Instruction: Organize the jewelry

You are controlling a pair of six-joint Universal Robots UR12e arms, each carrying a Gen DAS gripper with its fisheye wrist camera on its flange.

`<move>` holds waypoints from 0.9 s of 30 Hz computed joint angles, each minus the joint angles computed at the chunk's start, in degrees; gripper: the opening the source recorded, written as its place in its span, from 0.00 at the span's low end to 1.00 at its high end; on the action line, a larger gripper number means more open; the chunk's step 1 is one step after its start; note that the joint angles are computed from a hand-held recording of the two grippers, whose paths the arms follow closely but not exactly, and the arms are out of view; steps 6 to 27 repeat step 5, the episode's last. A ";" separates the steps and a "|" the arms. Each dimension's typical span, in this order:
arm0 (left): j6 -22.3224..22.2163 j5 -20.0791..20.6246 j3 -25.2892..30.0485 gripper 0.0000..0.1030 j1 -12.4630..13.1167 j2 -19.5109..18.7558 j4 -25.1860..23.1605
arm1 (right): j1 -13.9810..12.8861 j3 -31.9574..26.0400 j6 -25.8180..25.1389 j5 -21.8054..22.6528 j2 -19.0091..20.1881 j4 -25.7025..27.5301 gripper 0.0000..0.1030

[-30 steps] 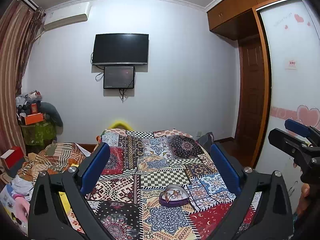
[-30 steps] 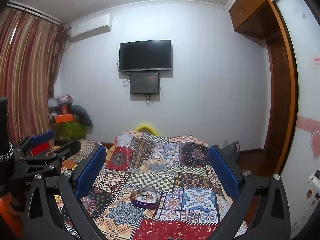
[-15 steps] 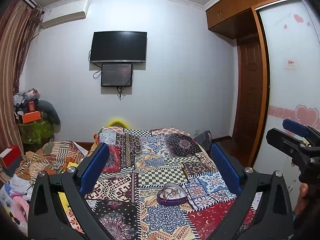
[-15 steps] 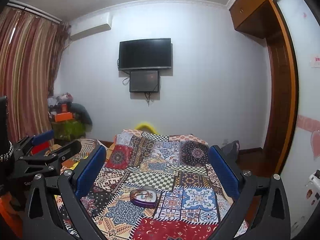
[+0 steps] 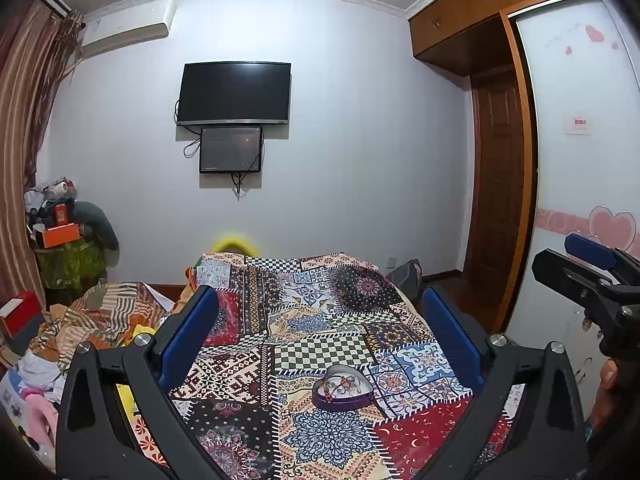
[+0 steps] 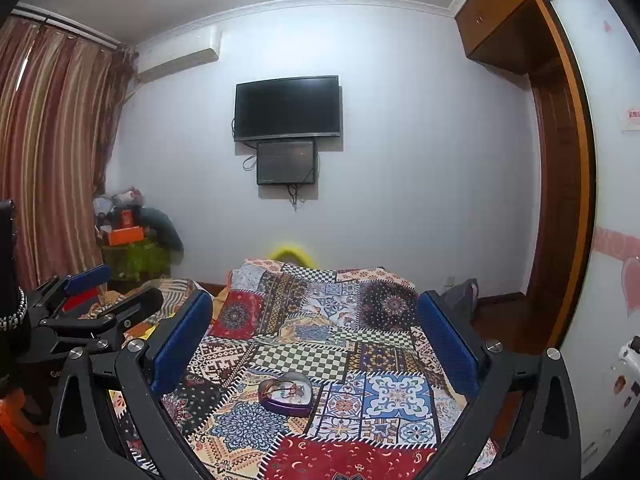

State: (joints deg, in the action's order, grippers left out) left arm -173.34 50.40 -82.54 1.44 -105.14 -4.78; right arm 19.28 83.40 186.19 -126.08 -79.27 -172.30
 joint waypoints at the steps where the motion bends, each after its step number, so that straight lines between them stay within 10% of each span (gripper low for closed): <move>1: 0.14 -0.03 0.03 0.99 -0.02 -0.03 -0.01 | -0.02 -0.01 0.08 -0.06 0.01 0.04 0.98; 27: 0.38 0.11 0.29 0.99 -0.20 -0.21 -0.19 | -0.13 0.18 0.59 0.04 -0.04 0.16 0.98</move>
